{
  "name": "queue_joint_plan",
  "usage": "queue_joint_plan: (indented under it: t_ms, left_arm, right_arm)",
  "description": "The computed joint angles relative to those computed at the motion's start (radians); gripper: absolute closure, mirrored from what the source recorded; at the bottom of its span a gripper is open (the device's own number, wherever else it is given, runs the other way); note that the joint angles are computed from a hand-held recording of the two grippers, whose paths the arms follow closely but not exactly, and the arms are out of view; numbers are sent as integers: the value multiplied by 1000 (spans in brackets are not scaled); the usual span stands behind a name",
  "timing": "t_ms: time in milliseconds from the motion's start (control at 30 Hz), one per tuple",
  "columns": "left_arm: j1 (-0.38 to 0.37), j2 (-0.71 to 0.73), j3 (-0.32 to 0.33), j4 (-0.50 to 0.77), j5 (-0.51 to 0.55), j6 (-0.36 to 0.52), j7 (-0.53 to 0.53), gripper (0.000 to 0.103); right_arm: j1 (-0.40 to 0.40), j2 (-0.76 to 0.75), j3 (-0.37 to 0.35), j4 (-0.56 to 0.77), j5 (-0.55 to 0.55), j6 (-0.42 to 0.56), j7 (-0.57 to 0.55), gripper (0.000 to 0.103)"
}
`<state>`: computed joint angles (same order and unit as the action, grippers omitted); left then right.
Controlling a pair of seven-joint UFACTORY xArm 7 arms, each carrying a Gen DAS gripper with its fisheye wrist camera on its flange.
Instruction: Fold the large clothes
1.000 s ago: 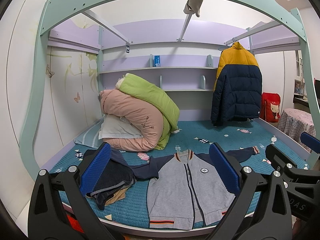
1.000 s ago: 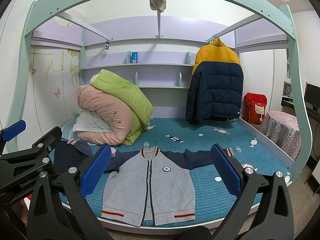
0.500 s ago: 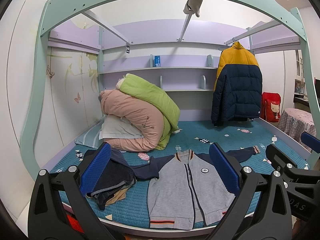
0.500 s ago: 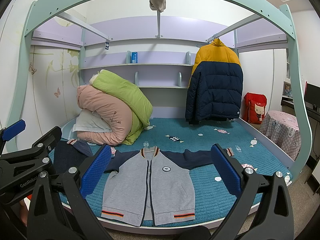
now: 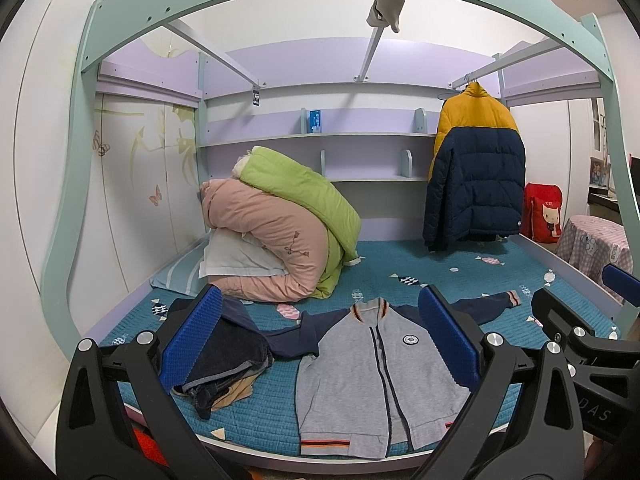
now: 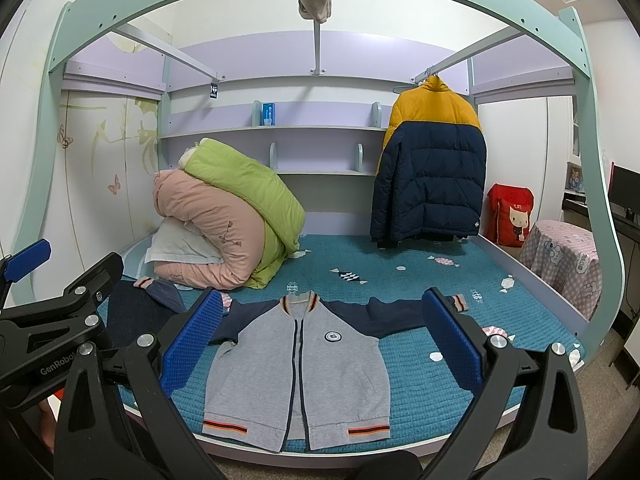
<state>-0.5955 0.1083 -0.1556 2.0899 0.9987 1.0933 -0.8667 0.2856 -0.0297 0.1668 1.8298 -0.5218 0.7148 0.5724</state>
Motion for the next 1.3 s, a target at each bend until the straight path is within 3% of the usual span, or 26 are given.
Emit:
queue_joint_plan:
  t_ms: [467,733,1067,1300]
  left_arm:
    - [29,-17,-8,-25,-21,-3,12,5]
    - [27,38,20,10,-44,-13,31,5]
    - [30,191,104,137,-188,-20,137,5]
    - [59,376,173,313,-357,21,233,5]
  right_arm:
    - [-5,13,-9,0,36,-4,-18,7]
    - [4,71,-28,52,71,15,-44,7]
    - [24,221,-77,173,168,75,-111,7]
    - [50,419,-116,370,244,168,-172,7]
